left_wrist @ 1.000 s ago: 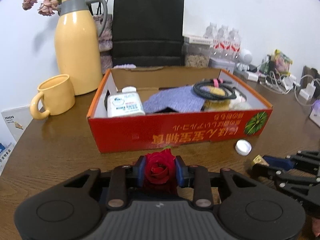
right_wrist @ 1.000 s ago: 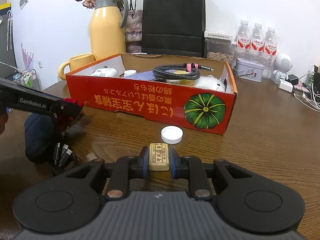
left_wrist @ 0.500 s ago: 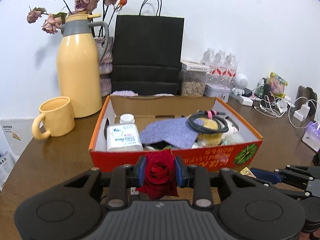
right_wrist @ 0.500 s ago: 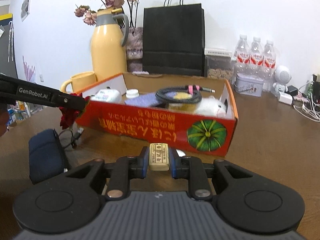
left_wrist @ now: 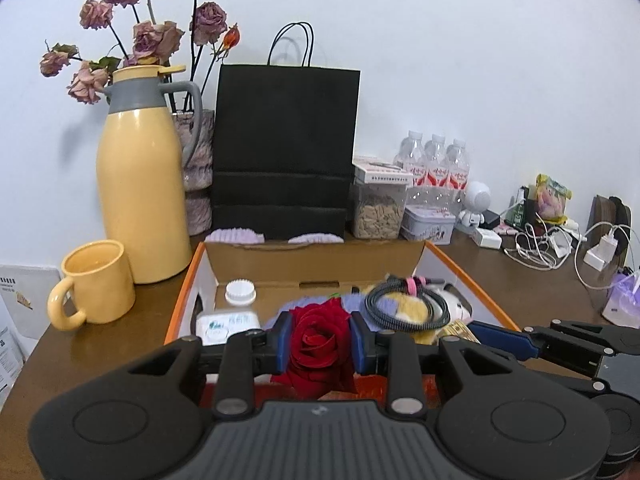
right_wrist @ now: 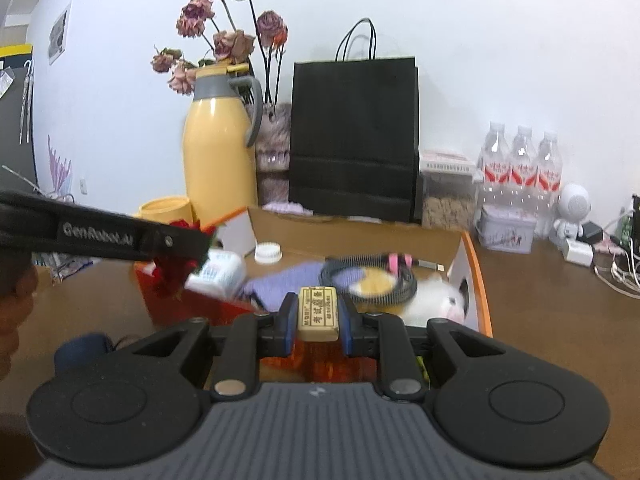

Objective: Organize objects
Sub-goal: 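Carry the rose and block into the cardboard box and open both tools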

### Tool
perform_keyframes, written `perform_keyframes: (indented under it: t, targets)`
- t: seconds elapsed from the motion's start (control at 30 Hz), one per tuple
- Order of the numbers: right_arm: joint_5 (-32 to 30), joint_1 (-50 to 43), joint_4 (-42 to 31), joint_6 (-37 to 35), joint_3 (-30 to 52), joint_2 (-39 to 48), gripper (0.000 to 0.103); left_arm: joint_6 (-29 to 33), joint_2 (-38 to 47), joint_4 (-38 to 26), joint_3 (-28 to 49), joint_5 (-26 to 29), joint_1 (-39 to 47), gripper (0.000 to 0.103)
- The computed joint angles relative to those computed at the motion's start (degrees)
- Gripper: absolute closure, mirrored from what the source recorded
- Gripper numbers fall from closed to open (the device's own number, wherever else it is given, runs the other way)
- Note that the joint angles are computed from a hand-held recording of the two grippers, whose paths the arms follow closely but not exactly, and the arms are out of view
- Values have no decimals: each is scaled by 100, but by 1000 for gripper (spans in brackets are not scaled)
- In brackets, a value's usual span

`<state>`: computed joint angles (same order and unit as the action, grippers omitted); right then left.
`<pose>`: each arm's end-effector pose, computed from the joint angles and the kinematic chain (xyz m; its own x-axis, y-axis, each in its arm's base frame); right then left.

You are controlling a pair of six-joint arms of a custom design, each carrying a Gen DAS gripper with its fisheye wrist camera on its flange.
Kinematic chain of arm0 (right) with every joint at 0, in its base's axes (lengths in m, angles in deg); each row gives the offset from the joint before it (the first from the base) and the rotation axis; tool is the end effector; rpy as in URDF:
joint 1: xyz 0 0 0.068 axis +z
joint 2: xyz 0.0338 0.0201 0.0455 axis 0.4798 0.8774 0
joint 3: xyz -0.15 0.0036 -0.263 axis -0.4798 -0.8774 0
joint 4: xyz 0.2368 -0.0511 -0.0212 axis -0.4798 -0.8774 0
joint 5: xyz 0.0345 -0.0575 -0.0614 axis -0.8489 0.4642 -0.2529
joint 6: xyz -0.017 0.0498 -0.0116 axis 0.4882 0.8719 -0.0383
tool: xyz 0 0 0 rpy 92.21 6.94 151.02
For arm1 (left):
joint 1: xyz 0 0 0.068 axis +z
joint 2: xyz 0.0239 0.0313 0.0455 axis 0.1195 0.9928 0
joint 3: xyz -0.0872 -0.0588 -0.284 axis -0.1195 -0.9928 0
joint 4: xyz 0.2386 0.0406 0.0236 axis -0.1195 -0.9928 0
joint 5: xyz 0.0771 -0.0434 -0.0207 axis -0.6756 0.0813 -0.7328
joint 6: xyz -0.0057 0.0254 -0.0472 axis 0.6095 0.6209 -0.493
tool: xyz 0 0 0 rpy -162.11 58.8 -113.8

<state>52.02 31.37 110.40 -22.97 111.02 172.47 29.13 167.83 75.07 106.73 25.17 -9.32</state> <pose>0.3010 0.0349 0.1317 -0.2810 -0.2271 -0.9324 -0.6576 0.7532 0.0147 0.2576 -0.0630 0.1640 -0.4502 -0.1088 -0.8863 -0.1133 0.9915 -0.0642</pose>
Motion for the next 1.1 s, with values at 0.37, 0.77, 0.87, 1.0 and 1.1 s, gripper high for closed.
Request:
perform_keyframes:
  t: [0.37,0.77,0.87,1.0,1.1]
  targets:
    - [471,464,-184,502,916,304,82,209,612,15,824,157,414,75]
    - [774,817,-694,606,2074,950,81,369,1381,91,1670,287,872,75]
    - [826,857,-841,607,2339,1106,81,428,1616,18,1932,357,975,75]
    - [874,898,-998,558,2603,1270,81,538,1846,-68,2191,394,1021,75]
    - [961,901,-1145,576,2762,1360,81,535,1985,-230,2361,439,1065,75]
